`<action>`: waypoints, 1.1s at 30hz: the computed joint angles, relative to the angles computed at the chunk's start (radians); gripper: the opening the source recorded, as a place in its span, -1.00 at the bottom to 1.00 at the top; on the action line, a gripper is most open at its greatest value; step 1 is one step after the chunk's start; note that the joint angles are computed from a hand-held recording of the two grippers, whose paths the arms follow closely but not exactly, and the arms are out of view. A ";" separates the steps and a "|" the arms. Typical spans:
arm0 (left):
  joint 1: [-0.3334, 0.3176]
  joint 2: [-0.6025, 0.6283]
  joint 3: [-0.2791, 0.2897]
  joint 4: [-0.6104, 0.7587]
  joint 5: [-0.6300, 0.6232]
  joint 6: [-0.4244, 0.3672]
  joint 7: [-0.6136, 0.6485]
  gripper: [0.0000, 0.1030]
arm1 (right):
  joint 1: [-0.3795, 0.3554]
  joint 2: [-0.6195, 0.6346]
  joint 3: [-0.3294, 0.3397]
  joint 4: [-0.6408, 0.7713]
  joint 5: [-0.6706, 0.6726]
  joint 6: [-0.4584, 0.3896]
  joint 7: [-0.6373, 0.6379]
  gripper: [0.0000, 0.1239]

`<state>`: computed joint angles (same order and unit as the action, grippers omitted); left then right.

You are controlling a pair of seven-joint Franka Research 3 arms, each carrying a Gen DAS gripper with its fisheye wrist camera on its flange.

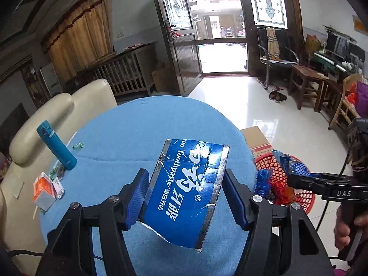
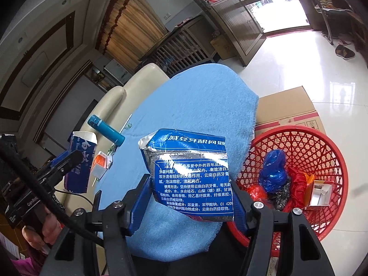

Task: Collect trash
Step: 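Carry both milk cartons off the table over the red basket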

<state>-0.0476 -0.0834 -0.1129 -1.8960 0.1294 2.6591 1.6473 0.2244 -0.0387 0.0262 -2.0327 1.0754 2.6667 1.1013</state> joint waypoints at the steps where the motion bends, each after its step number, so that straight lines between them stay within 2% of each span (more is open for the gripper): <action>1: 0.002 -0.001 -0.003 -0.004 0.019 0.005 -0.014 0.30 | 0.000 -0.001 0.000 -0.001 -0.004 0.002 0.004 0.07; 14: 0.001 0.027 -0.016 0.040 0.118 -0.036 -0.105 0.30 | -0.008 -0.014 -0.010 -0.012 0.039 -0.002 -0.023 0.07; 33: -0.036 0.105 -0.040 0.122 0.140 -0.099 -0.074 0.31 | -0.029 -0.041 -0.036 -0.039 0.100 0.011 -0.039 0.07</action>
<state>-0.0840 0.0221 -0.1533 -1.7740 0.2690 2.5598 1.5731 0.1958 -0.0798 -0.0101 -2.0719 1.1750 2.6772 1.0619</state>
